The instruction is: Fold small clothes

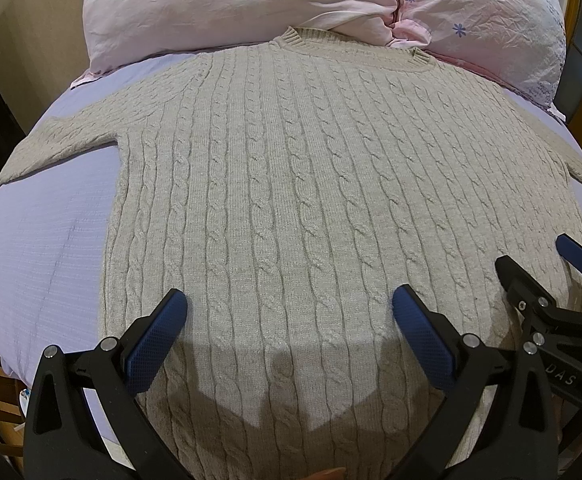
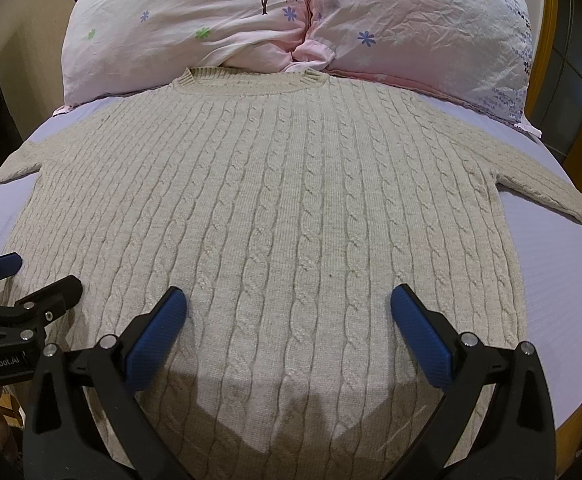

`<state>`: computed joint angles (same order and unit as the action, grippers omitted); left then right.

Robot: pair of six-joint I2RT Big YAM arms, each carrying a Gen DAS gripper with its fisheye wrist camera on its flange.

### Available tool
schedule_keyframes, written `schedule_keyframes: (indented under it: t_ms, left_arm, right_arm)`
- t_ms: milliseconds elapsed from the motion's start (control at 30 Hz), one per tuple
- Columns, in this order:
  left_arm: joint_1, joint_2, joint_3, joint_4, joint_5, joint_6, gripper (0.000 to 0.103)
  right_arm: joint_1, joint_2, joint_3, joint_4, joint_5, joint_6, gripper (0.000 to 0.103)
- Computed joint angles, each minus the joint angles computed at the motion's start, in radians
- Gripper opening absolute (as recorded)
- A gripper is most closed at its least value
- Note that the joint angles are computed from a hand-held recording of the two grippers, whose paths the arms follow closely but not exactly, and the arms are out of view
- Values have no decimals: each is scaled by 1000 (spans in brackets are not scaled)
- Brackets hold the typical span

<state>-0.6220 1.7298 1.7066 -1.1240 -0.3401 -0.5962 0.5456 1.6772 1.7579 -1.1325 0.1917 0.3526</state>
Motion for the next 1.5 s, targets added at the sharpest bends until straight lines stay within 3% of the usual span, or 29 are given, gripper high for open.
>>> schedule_keyframes:
  t_ms: [1500]
  left_arm:
    - [0,0,1,-1,0,0,102]
  right_arm:
    - [-6,17,12,-15,-13,-10,101]
